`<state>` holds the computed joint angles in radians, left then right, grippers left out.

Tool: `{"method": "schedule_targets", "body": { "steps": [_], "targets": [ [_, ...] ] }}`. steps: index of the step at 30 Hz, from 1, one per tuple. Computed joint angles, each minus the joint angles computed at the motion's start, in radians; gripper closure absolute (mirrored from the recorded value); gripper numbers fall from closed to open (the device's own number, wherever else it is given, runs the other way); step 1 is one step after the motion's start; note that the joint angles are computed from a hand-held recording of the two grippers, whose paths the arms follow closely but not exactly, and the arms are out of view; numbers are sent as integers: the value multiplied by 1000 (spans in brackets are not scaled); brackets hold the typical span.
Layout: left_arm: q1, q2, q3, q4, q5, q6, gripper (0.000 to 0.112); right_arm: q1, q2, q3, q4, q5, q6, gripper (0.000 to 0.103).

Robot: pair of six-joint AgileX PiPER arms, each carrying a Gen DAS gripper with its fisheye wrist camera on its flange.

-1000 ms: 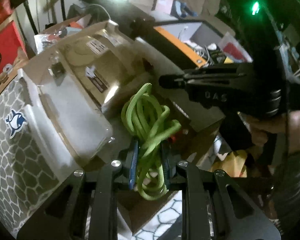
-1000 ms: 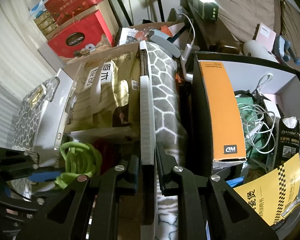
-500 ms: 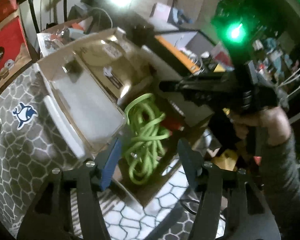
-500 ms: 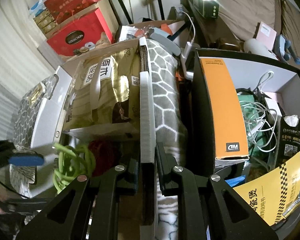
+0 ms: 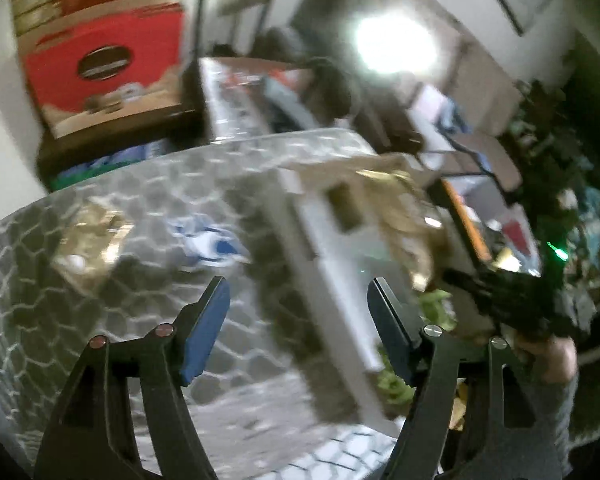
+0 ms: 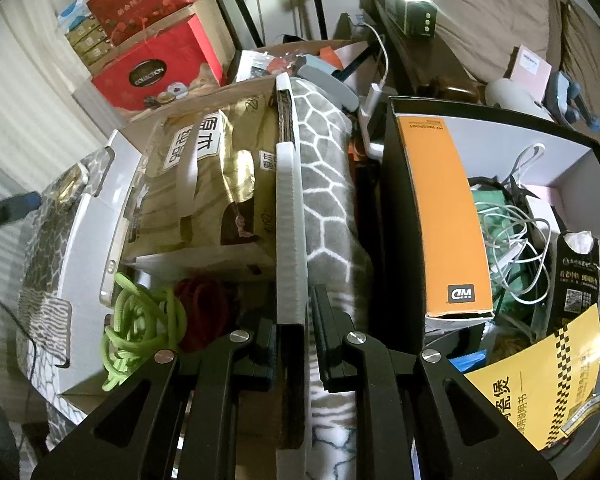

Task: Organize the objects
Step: 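Move the left gripper to the blue-and-white shark sticker and grasp it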

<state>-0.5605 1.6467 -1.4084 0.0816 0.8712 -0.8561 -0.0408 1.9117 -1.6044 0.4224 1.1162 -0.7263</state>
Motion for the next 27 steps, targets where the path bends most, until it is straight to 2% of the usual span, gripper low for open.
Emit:
{"method": "schedule_targets", "body": {
  "steps": [3,6,12,21,27],
  "targets": [
    [54,1,33,7,6,-1,44,1,0,-3,-3,0,0,87],
    [96,-1,86,4,-20,-12,44,5,1,-4,-6,0,2,87],
    [130,84,79,-3,-48,-31,44,11,1,0,-12,-3,4,87],
    [126,275,-108,23,60,-78,44,16,-4,7,-21,-12,2,87],
    [89,328,-171,108,104,-141,43,17,-6,9,-19,-12,4,87]
  ]
}}
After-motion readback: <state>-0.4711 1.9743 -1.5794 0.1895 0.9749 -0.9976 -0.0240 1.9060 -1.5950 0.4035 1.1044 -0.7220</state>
